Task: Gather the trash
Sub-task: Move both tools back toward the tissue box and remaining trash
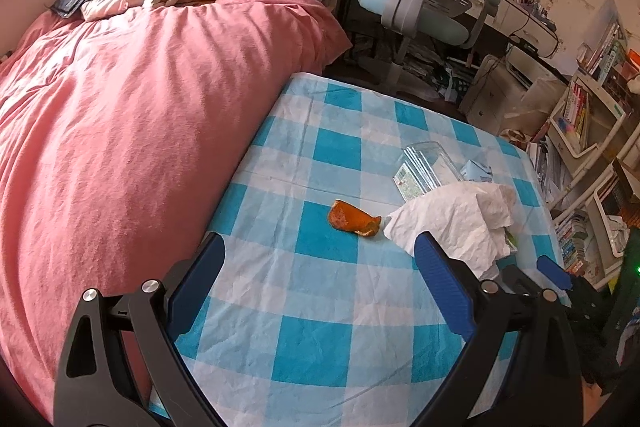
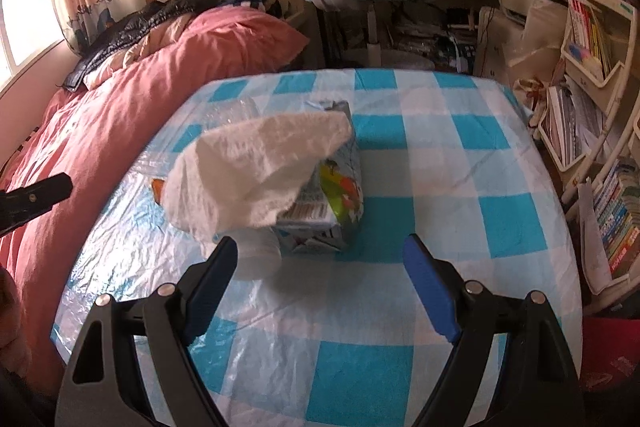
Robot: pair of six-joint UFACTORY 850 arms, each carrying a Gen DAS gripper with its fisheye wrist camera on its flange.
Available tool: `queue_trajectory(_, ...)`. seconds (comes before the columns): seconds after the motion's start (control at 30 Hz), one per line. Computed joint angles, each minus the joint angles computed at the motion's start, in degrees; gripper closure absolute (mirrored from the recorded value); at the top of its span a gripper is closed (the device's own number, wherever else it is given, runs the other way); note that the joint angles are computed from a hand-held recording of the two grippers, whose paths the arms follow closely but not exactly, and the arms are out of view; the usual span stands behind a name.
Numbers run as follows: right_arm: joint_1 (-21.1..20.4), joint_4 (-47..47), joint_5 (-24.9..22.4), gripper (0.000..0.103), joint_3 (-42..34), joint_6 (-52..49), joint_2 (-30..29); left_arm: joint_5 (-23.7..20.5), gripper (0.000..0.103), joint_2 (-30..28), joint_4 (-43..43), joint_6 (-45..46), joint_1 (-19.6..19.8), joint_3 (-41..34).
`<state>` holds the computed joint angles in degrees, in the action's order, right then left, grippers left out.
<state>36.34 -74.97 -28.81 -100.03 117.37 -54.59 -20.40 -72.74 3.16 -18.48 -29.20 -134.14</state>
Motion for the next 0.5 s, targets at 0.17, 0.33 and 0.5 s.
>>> queue_trajectory(0.17,-0.11,-2.05,0.35,0.022,0.06,1.59,0.1,-2.49,0.011,-2.09,2.07,-2.57,1.31,-3.5)
queue_trajectory(0.33,-0.09,-4.72,1.91,0.022,0.27,2.81,0.3,-6.08,0.011,-5.06,-2.02,-2.61,3.24,-8.81)
queue_trajectory(0.5,0.18,-4.96,2.97,0.022,-1.38,-0.5,-0.56,-9.1,0.011,-8.35,-3.48,-1.59,3.19,-14.56)
